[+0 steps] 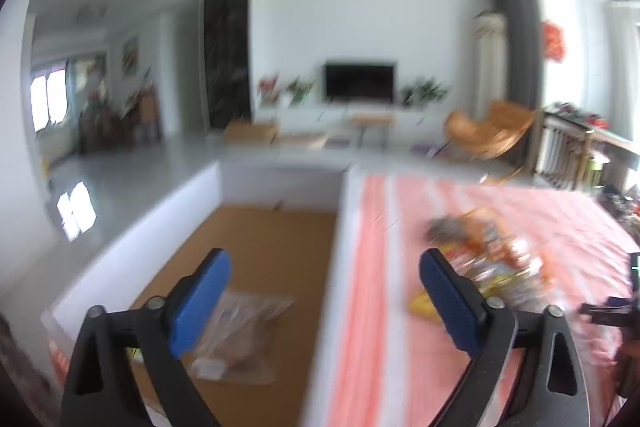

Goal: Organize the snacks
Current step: 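Return both tools to the table above the remaining snacks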

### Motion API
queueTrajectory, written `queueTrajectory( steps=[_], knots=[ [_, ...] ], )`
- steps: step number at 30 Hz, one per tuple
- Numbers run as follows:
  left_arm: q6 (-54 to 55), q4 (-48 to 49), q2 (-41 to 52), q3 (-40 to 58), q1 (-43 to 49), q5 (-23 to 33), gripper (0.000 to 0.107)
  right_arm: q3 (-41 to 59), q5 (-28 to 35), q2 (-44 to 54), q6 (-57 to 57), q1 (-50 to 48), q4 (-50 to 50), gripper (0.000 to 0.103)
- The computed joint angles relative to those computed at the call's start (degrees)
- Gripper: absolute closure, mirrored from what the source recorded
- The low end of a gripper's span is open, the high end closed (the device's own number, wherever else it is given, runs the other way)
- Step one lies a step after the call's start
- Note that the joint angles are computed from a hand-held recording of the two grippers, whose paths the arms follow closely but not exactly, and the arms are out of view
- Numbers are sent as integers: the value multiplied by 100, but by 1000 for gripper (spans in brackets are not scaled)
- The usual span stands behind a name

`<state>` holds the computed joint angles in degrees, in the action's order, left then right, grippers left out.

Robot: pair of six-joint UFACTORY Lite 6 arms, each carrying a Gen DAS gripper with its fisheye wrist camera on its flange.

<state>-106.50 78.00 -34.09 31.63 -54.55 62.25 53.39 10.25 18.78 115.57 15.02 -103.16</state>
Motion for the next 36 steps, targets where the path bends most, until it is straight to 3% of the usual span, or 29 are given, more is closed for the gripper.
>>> queueTrajectory(
  steps=[2, 4, 9, 11, 14, 19, 23, 36],
  knots=[
    [-196, 66, 448, 314, -912, 429, 4, -5, 8, -10, -55, 7, 59, 12],
    [-289, 19, 888, 567, -1306, 179, 4, -8, 3, -15, -55, 4, 56, 11],
    [-938, -150, 2762, 972, -1015, -2030, 4, -5, 1, -11, -60, 0, 57, 11],
    [-1177, -84, 3640, 1124, -726, -2671, 4, -3, -3, -11, -77, -2, 75, 11],
    [-1032, -304, 4492, 1383, -328, -3162, 5, -11, -3, -18, -72, -1, 72, 11],
    [-1510, 253, 4756, 1400, 91, -3117, 5, -6, -5, -14, -79, -4, 76, 11],
    [-1457, 370, 4748, 1372, 797, -3623, 4, -14, -8, -21, -70, -6, 67, 11],
    [-1591, 409, 4767, 1329, 743, -3494, 4, -9, -12, -17, -85, -12, 77, 11]
  ],
)
